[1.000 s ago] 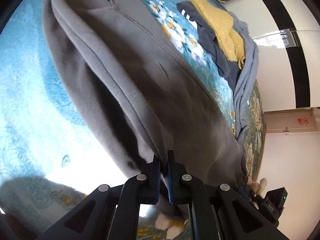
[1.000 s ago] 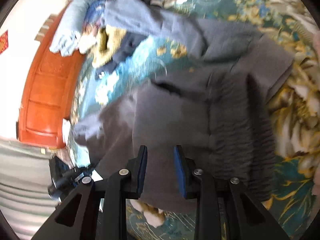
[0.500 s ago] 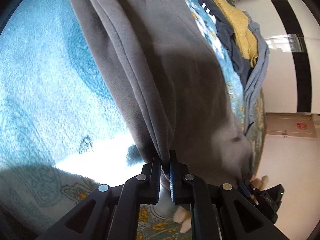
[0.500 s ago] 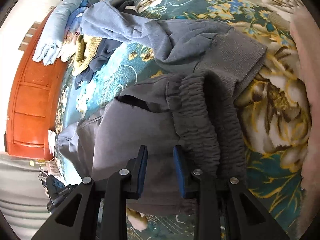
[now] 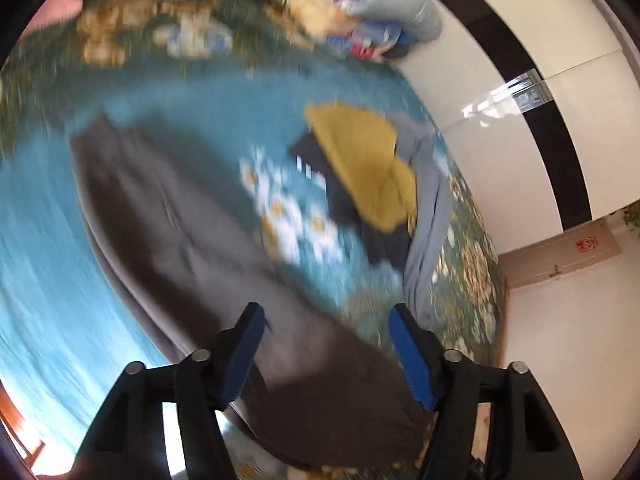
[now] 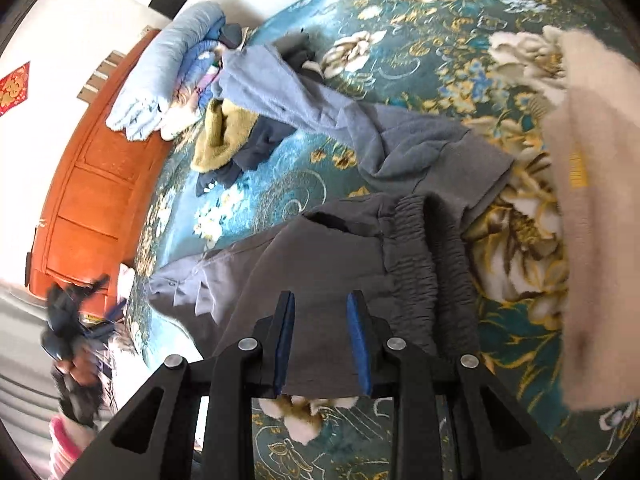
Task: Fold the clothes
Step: 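Grasp the cuffs with the left gripper while the right gripper holds the waistband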
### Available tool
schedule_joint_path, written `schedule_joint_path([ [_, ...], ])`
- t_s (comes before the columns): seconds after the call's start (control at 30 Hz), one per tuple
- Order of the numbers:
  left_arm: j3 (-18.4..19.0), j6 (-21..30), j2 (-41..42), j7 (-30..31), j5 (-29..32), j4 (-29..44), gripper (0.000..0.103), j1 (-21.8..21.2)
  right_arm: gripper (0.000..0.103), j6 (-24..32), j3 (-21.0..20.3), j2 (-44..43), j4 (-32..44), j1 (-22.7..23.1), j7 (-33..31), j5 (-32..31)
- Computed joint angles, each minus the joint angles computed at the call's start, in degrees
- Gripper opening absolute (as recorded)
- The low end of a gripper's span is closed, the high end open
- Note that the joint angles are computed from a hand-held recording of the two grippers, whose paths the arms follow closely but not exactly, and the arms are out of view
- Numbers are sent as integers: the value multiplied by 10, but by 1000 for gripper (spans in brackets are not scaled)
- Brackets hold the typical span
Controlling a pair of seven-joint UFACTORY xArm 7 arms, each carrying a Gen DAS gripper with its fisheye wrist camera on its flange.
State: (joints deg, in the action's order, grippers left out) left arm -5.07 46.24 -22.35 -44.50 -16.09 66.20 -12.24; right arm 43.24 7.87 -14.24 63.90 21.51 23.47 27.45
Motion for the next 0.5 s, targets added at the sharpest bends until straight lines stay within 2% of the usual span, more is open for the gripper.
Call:
schedule_joint_path([
  [0.07,6,0,-6,0,10,-1,70,11,28,-5,2,-5,-5,-1,11,-1],
  [0.2,41,-6,-21,16,6,-51,70,38,28,0,7,-4,-5,6,22,0],
  [0.3,63,-36,-23,20,-10,-105,70,61,28,17,11,-10,-8,4,40,-17],
  [0.5,83,-72,-39,8,-3,-193,71,113,28,53,13,-6,4,-18,111,-67],
])
